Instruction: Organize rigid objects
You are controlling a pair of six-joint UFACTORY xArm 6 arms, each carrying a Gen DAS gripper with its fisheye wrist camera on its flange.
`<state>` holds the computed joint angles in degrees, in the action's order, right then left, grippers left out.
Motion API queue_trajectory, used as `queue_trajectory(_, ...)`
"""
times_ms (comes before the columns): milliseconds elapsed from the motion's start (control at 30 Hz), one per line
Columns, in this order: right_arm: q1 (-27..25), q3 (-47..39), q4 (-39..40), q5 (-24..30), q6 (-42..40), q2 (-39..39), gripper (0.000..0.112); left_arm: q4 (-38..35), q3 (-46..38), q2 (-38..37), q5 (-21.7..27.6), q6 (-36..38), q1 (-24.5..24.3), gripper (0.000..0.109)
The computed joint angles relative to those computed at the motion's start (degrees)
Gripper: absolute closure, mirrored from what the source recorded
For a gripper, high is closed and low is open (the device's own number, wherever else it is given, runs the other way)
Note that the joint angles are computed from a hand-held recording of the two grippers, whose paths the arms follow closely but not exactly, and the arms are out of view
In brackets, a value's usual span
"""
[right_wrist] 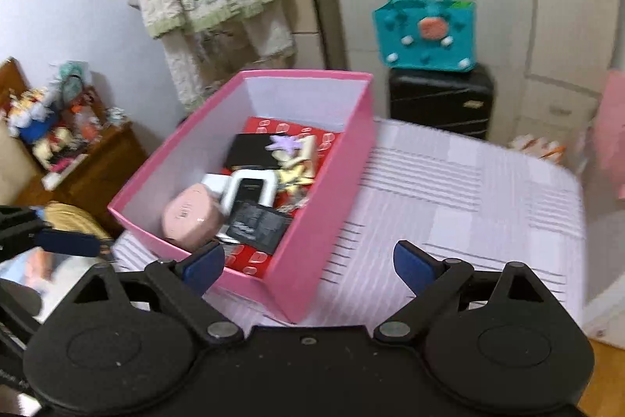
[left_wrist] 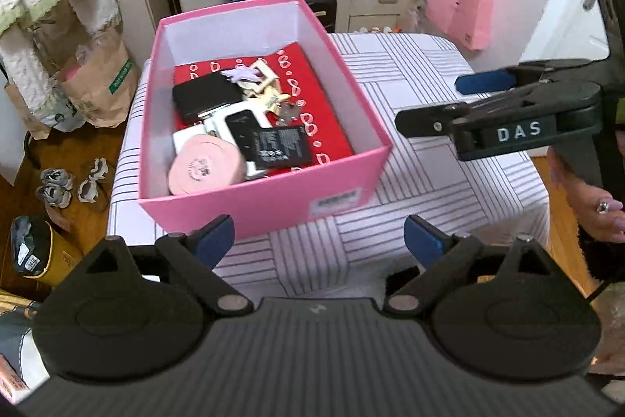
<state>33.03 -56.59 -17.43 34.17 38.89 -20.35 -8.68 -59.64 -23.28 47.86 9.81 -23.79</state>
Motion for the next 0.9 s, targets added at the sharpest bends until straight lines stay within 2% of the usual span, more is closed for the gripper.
queue_trajectory(100, 1.36, 0.21, -6.38, 4.52, 5.81, -2.22, 0.017, 2.46, 1.97, -1.92, -2.59, -2.69, -1.68, 0.014)
queue_trajectory(267, 2.68, 1.86, -10.74, 9.65, 10.17, -5.99, 0.017, 4.27, 2.63, -2.97, -4.31, -6.37, -2.76, 0.014)
queue_trajectory(333, 3.27, 3.01, -12.55, 10.75, 12.89, -7.73, 0.017, 9.06, 3.56, -3.65, -5.77, -10.53, -3.58, 0.013)
queue_trajectory(433, 4.33, 5.30, -14.95, 11.67, 16.62, -10.76, 0.016, 9.56, 4.62, -4.27, -7.12, -12.90, -3.19, 0.011)
queue_trajectory(567, 7.47, 7.45, -20.91, 14.64, 23.62, -13.59, 0.014, 15.14, 5.72, -4.18, -8.03, -19.27, -3.55, 0.010)
queue_trajectory(667, 8.72, 8.47, -19.73, 14.52, 24.13, -14.97, 0.014, 17.73, 5.04, -3.16, -6.28, -22.57, -4.36, 0.010)
queue_trajectory(733, 9.82, 8.58, -20.16, 14.60, 24.87, -15.46, 0.013, 18.60, 5.77, -3.33, -7.02, -23.52, -4.80, 0.010)
queue_trajectory(833, 11.72, 7.76, -22.57, 16.39, 24.77, -15.26, 0.013, 19.09, 6.31, -3.37, -7.85, -24.82, -5.37, 0.010)
queue_trajectory(900, 12.84, 6.64, -23.84, 19.05, 25.48, -14.75, 0.013, 22.03, 6.45, -3.47, -8.06, -27.64, -5.88, 0.010)
